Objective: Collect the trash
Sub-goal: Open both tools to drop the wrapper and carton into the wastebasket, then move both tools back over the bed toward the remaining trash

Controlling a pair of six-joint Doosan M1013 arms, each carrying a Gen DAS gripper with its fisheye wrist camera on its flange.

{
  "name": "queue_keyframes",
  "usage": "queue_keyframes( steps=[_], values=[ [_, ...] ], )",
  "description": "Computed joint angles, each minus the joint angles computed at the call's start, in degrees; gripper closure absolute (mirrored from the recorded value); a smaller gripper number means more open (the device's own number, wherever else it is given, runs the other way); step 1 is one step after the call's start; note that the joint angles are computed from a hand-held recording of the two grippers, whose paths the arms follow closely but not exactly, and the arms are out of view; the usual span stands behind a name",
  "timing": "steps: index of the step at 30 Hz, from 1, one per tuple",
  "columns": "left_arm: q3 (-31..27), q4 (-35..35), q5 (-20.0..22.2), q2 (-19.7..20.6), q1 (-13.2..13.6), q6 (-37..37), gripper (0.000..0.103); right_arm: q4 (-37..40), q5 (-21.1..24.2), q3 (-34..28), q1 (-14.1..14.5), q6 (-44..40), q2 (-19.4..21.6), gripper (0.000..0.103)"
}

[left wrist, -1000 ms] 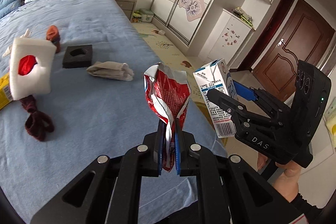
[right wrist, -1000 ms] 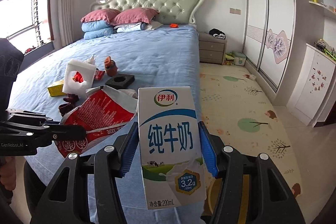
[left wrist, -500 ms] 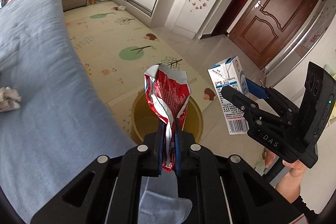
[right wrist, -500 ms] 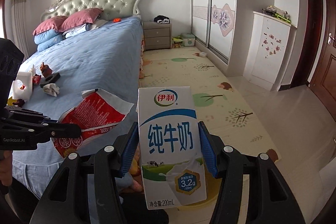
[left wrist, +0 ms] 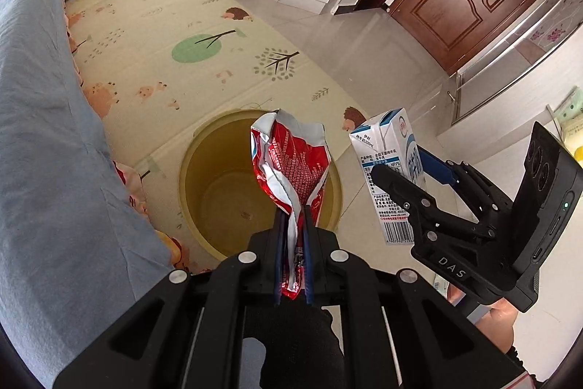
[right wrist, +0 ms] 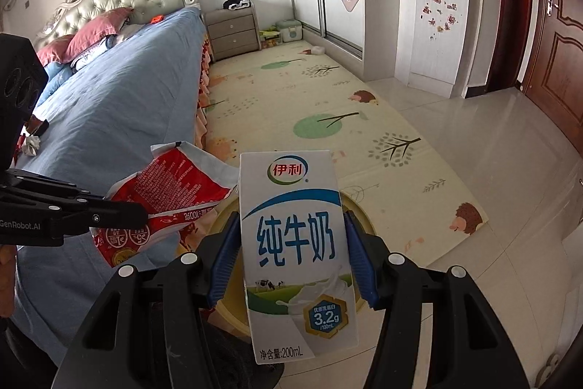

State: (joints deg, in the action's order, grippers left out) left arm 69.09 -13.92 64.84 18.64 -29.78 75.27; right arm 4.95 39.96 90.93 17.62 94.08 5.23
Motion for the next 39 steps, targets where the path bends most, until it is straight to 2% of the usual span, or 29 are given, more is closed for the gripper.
queue_keyframes(
  steps=[4, 6, 7, 9, 10, 11, 12, 18, 24, 34, 39],
  values=[
    [-0.2, 0.2, 0.4, 0.3, 0.2, -1.1, 0.094, 2.5, 0.2, -0.7, -0.9, -1.7, 1.1, 0.048],
    [-0.6, 0.0, 0.6, 0.5, 0.5, -1.6, 0.091, 4.7, 0.5, -1.2, -1.6, -3.6, 1.8, 0.047],
    [-0.6, 0.3, 0.3, 0.5, 0.6, -2.2, 0.086, 4.5, 0.6, -1.5, -1.6, -3.6, 2.1, 0.046],
    [-0.2, 0.5, -0.7, 0.1, 0.8, -3.1, 0.051, 2.6, 0.0, -1.8, -1.4, -2.9, 2.5, 0.029],
    [0.1, 1.3, -1.3, -0.2, 0.7, -4.3, 0.026, 1.5, -0.5, -1.7, -1.2, -1.9, 2.5, 0.023],
    [0.5, 2.0, -2.2, -0.5, 0.7, -5.1, 0.022, 1.4, -0.8, -1.6, -1.3, -1.6, 2.5, 0.023],
    [0.8, 1.8, -2.9, -0.8, 0.7, -4.9, 0.022, 1.9, -0.6, -1.8, -1.4, -1.7, 2.6, 0.023],
    [-0.3, 1.2, -1.0, 0.1, 0.7, -2.7, 0.021, 3.6, 1.1, -1.6, -2.0, -1.6, 2.6, 0.023],
    [0.5, 1.7, -2.5, -0.9, 0.7, -2.6, 0.021, 4.6, 2.1, -1.5, -2.1, -1.9, 1.8, 0.025],
    [4.3, 6.1, -5.8, -5.5, 0.5, -4.2, 0.021, 5.3, 1.4, -1.7, -0.8, -2.6, 0.2, 0.025],
    [7.2, 9.6, -7.8, -8.7, 0.4, -6.3, 0.021, 5.8, 0.8, -2.1, 0.9, -3.9, -0.5, 0.025]
  ],
)
